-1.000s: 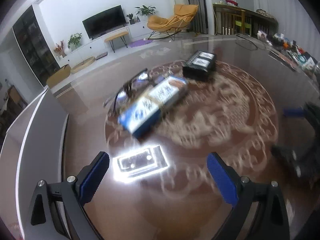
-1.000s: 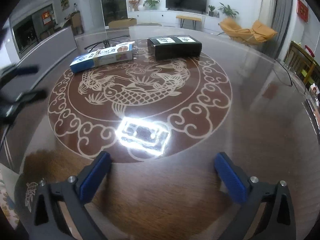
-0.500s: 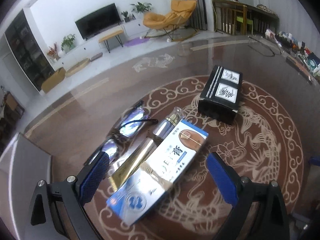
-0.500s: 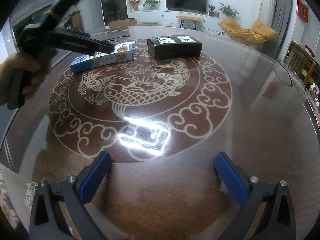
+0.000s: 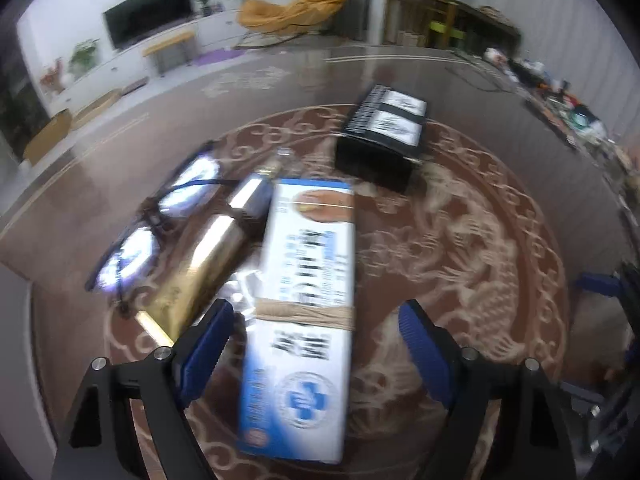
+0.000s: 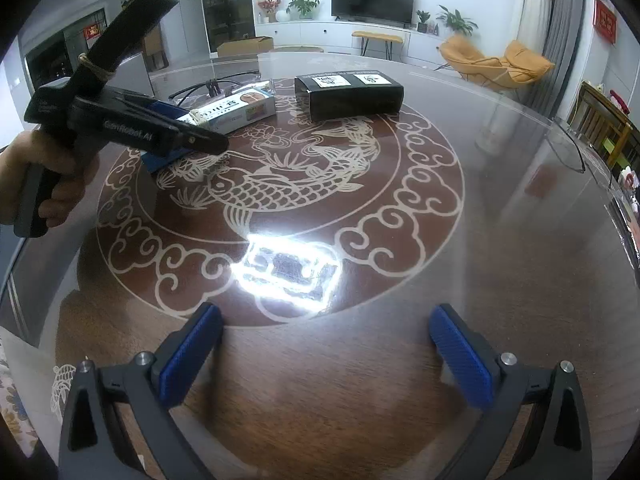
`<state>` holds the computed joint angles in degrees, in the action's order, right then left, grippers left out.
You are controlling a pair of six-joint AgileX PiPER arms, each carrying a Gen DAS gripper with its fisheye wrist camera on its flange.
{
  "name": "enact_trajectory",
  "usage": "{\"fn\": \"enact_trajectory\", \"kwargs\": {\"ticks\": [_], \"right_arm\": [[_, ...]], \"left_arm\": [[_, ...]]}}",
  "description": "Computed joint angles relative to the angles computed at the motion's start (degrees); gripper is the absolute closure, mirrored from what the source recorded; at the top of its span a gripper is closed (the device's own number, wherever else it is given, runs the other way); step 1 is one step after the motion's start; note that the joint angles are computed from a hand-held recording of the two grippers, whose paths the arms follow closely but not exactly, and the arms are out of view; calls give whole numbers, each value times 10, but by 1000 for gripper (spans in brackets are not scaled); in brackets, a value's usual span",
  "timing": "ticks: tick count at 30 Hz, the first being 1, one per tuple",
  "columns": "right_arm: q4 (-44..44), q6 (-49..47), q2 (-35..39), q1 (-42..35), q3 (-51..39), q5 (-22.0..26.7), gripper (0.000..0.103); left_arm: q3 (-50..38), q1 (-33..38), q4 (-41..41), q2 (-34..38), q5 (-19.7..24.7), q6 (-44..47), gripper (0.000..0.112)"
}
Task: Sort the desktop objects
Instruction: 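Grasp the blue-and-white ointment box with the left tool and lift it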
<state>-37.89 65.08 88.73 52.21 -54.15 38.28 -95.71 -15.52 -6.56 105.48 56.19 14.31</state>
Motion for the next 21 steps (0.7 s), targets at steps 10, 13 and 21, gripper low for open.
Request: {"fn": "enact_trajectory", "kwargs": {"ticks": [10,13,21], "right_arm": [[0,0,-1,1,0,1,0],[0,0,-1,1,0,1,0],[0,1,-1,1,1,1,0]], "left_arm": [[-34,-43,49,22,2,-85,69],[7,-55,78,-6,-19,-130,69],[287,-53,131,-221,-104,-262,69]]}}
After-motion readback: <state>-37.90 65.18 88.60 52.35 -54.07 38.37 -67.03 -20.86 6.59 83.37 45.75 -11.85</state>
